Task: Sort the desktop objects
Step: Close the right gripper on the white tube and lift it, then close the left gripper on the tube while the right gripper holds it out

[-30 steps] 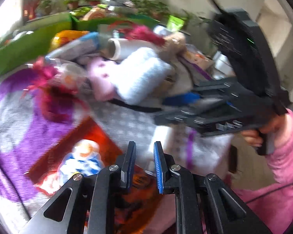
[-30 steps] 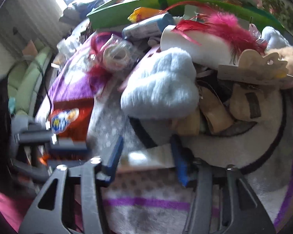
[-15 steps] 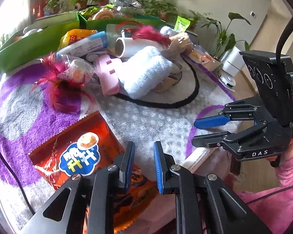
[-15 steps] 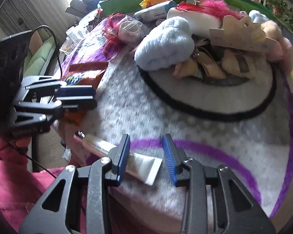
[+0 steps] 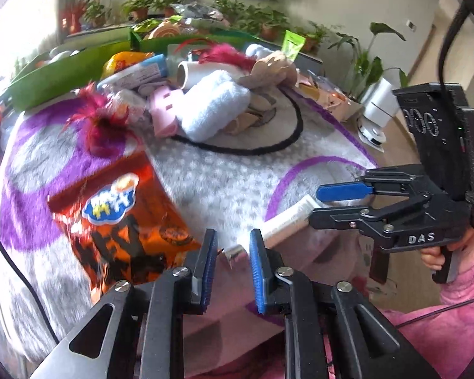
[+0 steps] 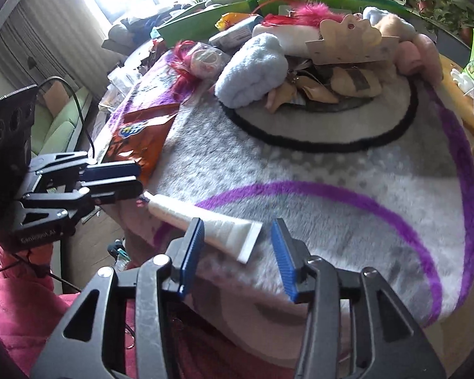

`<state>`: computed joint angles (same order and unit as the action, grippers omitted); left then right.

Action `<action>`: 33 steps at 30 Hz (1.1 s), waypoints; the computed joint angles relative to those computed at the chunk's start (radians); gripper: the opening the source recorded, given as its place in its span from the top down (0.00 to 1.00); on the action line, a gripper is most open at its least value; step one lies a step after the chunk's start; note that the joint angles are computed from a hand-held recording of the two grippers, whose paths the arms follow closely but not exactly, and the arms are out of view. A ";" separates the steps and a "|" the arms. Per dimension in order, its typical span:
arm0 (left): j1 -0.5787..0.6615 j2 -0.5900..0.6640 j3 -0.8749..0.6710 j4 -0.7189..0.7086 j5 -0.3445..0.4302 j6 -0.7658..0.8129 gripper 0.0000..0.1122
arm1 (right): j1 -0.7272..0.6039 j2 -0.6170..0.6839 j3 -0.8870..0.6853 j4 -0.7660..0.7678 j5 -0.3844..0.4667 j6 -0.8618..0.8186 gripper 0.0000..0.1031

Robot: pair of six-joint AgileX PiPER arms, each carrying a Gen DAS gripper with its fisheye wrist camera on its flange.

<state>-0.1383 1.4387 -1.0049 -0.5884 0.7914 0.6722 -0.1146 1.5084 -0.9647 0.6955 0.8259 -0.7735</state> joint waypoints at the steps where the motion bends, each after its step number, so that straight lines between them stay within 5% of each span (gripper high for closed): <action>1: 0.000 -0.010 0.017 -0.002 -0.010 -0.010 0.75 | 0.002 -0.013 0.018 0.008 -0.009 -0.008 0.57; 8: -0.033 -0.064 0.077 0.047 -0.076 -0.114 0.72 | -0.013 -0.032 0.089 0.090 -0.070 -0.035 0.57; 33: -0.110 0.006 0.043 0.115 -0.099 -0.285 0.72 | -0.003 -0.032 0.130 0.206 -0.119 -0.132 0.55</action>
<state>-0.2479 1.4445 -0.9616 -0.4738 0.6922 0.3867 -0.1176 1.4761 -0.8351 0.9018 0.7073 -0.9054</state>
